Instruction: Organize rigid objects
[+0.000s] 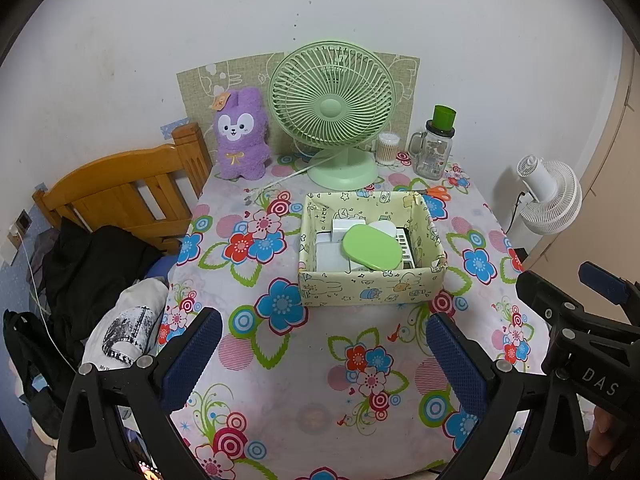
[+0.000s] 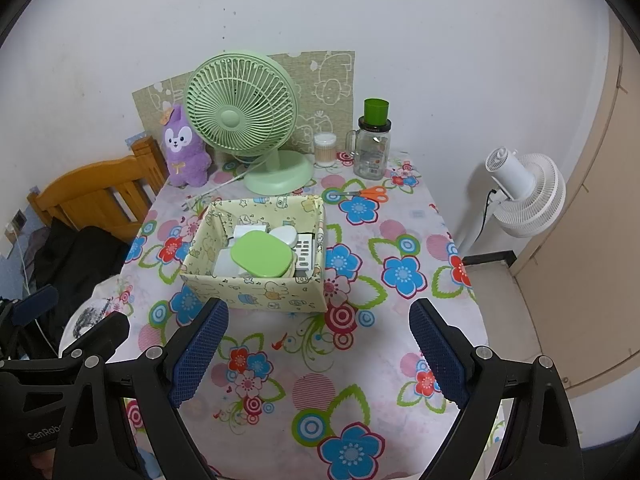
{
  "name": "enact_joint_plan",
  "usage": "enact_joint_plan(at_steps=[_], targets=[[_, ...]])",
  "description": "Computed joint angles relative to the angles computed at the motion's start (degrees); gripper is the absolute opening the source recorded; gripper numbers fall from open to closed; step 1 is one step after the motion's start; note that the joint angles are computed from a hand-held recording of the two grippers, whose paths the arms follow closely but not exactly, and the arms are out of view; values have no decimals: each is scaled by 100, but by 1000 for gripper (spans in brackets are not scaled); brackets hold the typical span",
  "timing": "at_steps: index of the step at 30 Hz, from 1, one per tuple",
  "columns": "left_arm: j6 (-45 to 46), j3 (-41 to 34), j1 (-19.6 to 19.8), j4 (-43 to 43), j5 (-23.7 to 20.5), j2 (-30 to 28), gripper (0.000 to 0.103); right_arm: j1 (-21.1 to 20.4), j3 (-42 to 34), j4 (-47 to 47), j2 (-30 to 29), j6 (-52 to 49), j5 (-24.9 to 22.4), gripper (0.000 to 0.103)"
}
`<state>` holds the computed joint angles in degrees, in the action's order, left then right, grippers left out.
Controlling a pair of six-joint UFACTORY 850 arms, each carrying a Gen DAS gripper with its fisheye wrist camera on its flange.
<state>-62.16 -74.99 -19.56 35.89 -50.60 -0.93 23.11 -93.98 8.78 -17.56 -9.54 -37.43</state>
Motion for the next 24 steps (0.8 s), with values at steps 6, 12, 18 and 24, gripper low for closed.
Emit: enact_joint_plan(at_steps=[6, 12, 18, 24], targets=[[5, -1, 3, -3, 5, 1, 103, -2, 0, 5, 0, -6, 1, 94], [4, -1, -1, -4, -1, 2, 103, 2, 6, 3, 4, 1, 4, 94], [24, -4, -5, 1, -18, 0, 103, 5, 17, 80, 6, -12, 1, 94], [27, -16, -14, 5, -37, -5, 103, 0, 30, 83, 25, -8, 21, 94]])
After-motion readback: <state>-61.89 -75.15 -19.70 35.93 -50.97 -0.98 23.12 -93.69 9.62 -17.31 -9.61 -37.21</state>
